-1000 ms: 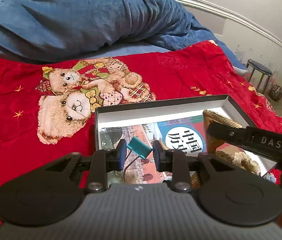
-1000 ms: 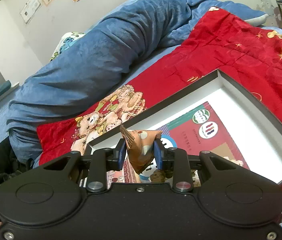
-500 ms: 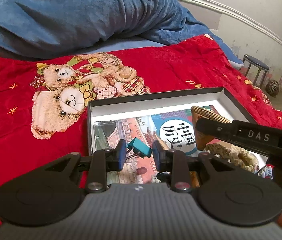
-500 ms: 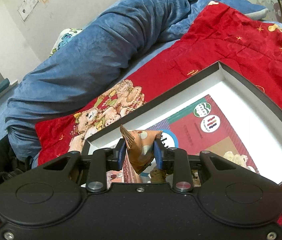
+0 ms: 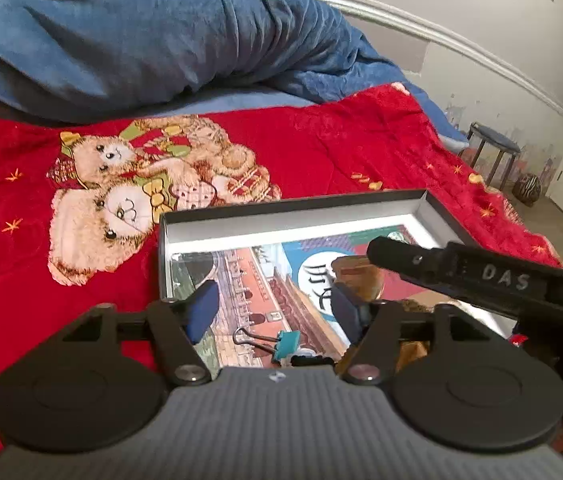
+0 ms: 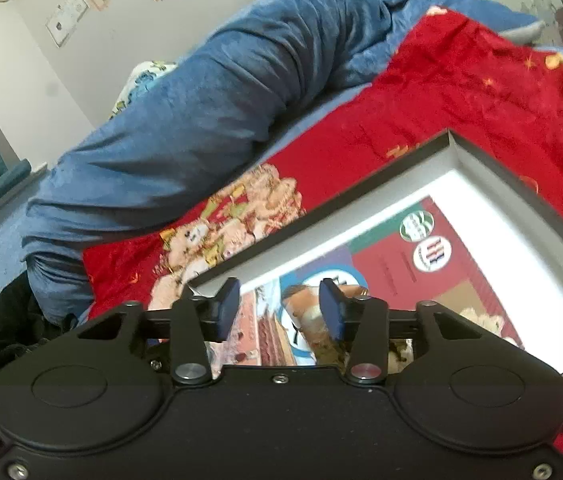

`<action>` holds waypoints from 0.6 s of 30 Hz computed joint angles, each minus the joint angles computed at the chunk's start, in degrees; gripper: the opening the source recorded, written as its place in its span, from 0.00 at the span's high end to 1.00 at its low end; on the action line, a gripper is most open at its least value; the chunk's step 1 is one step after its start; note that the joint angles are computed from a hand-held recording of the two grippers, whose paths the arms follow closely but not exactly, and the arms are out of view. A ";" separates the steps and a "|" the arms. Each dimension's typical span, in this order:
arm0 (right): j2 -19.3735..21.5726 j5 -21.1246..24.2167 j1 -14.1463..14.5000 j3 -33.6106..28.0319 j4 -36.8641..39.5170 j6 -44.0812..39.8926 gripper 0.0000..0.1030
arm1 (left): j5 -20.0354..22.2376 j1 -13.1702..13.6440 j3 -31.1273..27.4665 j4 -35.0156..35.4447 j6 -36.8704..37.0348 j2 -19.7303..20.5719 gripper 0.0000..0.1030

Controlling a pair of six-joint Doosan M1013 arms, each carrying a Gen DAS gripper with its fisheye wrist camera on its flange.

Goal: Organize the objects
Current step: 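Lower the clip and packet into the box and open both tools, then move both open tools back beside the box toward the remaining items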

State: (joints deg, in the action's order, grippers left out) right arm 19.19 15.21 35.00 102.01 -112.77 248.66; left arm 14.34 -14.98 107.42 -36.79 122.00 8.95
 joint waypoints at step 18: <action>-13.21 27.52 10.41 3.55 40.66 -55.18 0.17 | 1.73 -4.21 8.34 -30.09 33.17 -8.71 0.17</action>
